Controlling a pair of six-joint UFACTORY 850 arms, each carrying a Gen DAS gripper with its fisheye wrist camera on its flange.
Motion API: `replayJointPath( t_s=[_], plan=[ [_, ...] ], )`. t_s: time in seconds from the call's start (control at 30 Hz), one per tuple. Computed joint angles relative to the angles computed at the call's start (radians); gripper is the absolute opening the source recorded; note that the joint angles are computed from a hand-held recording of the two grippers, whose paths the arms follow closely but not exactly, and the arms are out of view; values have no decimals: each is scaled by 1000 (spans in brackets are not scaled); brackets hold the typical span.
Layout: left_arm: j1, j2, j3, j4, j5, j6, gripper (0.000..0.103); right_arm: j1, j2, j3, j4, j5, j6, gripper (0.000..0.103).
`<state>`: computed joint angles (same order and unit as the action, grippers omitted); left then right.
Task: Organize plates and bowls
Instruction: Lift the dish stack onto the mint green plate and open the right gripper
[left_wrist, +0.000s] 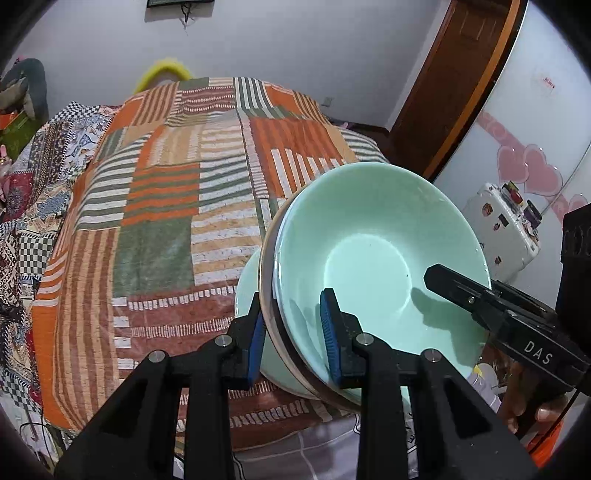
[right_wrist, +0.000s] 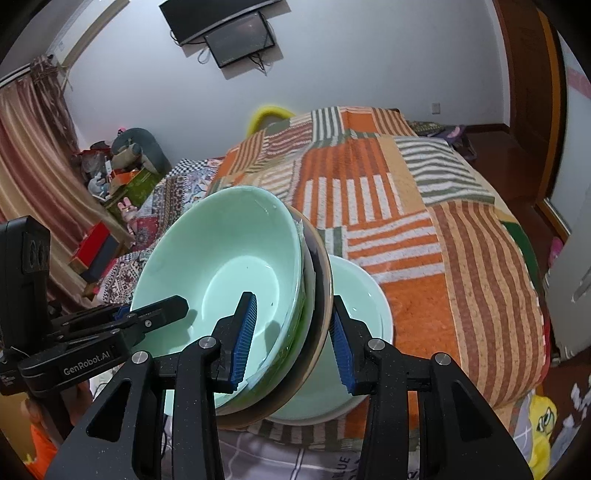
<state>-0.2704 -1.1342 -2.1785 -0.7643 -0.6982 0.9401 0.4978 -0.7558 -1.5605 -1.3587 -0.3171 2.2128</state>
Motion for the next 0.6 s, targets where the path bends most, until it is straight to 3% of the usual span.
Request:
replayJointPath(
  t_s=[0.2, 0.6],
  plan=[
    [-12, -69, -98, 89, -36, -89, 28, -13, -14, 6, 35, 37, -2, 36],
    [-25, -247, -374, 214, -152, -252, 28, -37, -57, -22, 225, 85, -171, 36]
  ],
)
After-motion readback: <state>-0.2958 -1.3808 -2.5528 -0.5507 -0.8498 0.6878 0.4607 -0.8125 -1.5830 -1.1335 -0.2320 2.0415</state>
